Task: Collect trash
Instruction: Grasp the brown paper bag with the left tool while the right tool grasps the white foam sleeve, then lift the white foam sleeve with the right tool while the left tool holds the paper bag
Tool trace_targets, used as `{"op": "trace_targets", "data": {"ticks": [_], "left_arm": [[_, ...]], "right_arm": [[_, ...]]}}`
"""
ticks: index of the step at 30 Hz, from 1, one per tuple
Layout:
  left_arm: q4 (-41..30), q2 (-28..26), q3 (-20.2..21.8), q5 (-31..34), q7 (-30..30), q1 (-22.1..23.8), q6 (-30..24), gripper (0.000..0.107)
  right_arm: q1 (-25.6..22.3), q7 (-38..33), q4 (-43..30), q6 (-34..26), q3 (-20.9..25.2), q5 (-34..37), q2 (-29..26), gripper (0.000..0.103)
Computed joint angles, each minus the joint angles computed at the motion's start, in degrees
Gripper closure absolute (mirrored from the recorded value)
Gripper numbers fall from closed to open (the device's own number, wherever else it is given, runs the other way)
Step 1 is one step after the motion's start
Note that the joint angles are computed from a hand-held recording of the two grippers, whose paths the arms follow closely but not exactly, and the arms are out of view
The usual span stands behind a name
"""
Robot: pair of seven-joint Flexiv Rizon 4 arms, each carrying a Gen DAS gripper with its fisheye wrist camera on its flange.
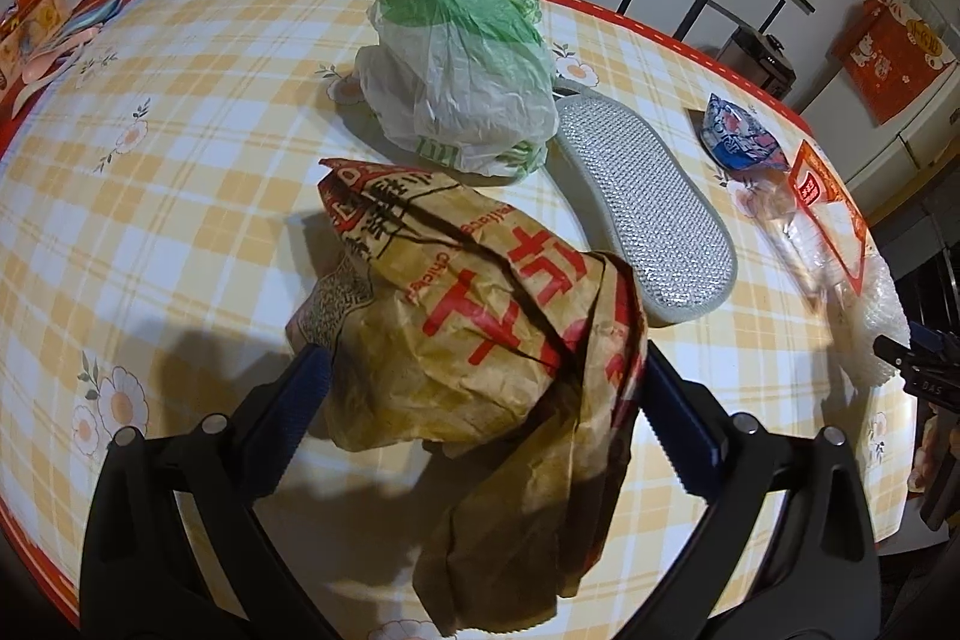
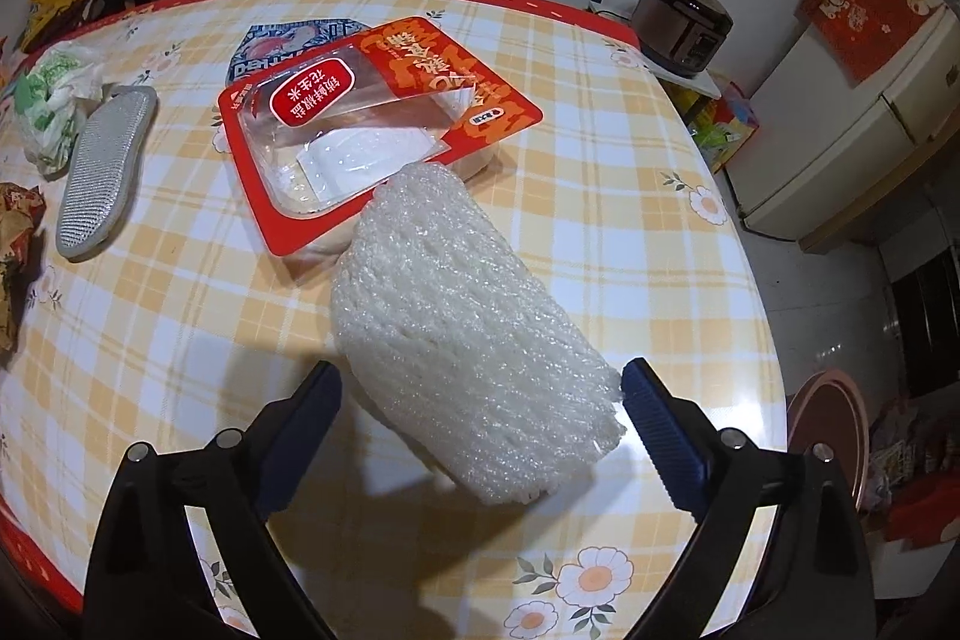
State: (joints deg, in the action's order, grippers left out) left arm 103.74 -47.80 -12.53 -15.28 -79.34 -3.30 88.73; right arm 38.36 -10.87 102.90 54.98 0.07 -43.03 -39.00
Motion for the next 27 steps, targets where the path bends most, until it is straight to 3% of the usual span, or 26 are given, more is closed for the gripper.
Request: {"op": "trace_targets", "data": {"ticks": [18,27], "left_arm": [[2.48,0.98,-3.24,0.33,1.99,2.89,0.83,0.012],[3.63,1.65,-3.86,0.06,2.17,3.36,1.04,0.013]], "right_arm": [[0.59,-1.67,-2.35,-2.66,-1.29,-4.16,-0.82,0.01],[0.09,-6.32,-4.52,-2.49,-0.63,-4.63,-1.74,0.01]]}}
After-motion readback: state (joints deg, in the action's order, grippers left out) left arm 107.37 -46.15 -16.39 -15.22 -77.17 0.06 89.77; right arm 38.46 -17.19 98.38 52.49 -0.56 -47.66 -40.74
